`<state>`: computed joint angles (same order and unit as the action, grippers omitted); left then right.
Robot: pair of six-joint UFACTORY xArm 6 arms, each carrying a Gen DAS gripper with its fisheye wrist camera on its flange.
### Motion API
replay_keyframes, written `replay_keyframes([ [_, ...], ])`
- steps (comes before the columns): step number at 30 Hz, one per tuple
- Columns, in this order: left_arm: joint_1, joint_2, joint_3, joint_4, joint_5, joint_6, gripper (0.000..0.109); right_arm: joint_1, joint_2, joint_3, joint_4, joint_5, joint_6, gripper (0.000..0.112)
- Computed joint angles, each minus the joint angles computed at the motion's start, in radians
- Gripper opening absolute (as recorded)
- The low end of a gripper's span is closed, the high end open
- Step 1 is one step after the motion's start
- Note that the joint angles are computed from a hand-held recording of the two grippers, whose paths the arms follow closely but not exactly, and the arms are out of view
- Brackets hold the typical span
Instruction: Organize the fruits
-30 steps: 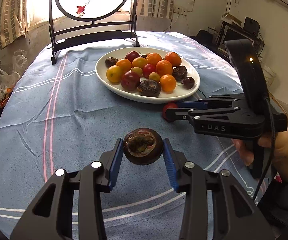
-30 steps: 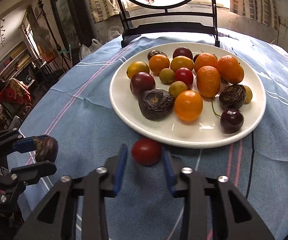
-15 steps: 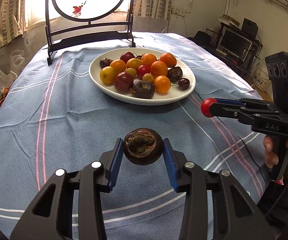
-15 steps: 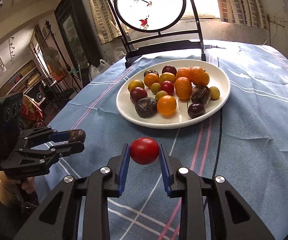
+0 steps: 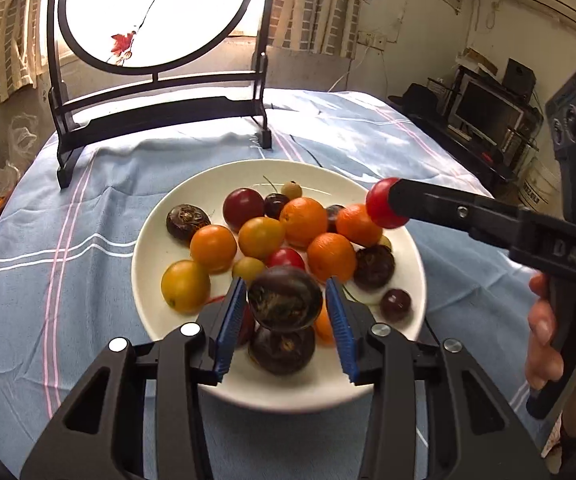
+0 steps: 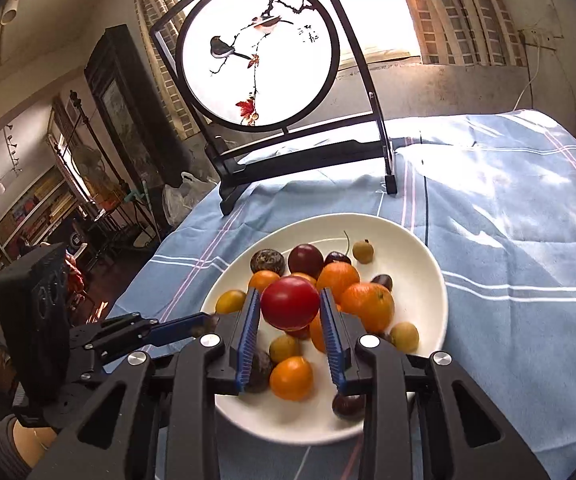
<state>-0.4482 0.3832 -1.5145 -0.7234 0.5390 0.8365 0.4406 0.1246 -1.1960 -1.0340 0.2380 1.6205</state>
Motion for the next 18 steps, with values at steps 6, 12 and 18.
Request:
replay_keyframes([
  [6, 0.013, 0.002, 0.011, 0.050, -0.014, -0.067, 0.072, 0.029, -0.002, -0.005, -0.035, 0.052, 0.030, 0.052],
  [12, 0.018, -0.280, 0.384, -0.156, -0.201, 0.211, 0.097, 0.207, -0.168, 0.168, -0.124, 0.247, 0.145, 0.096],
  [18, 0.086, -0.517, 0.632, -0.250, -0.170, 0.257, 0.098, 0.390, -0.315, 0.325, -0.141, 0.413, 0.290, 0.099],
])
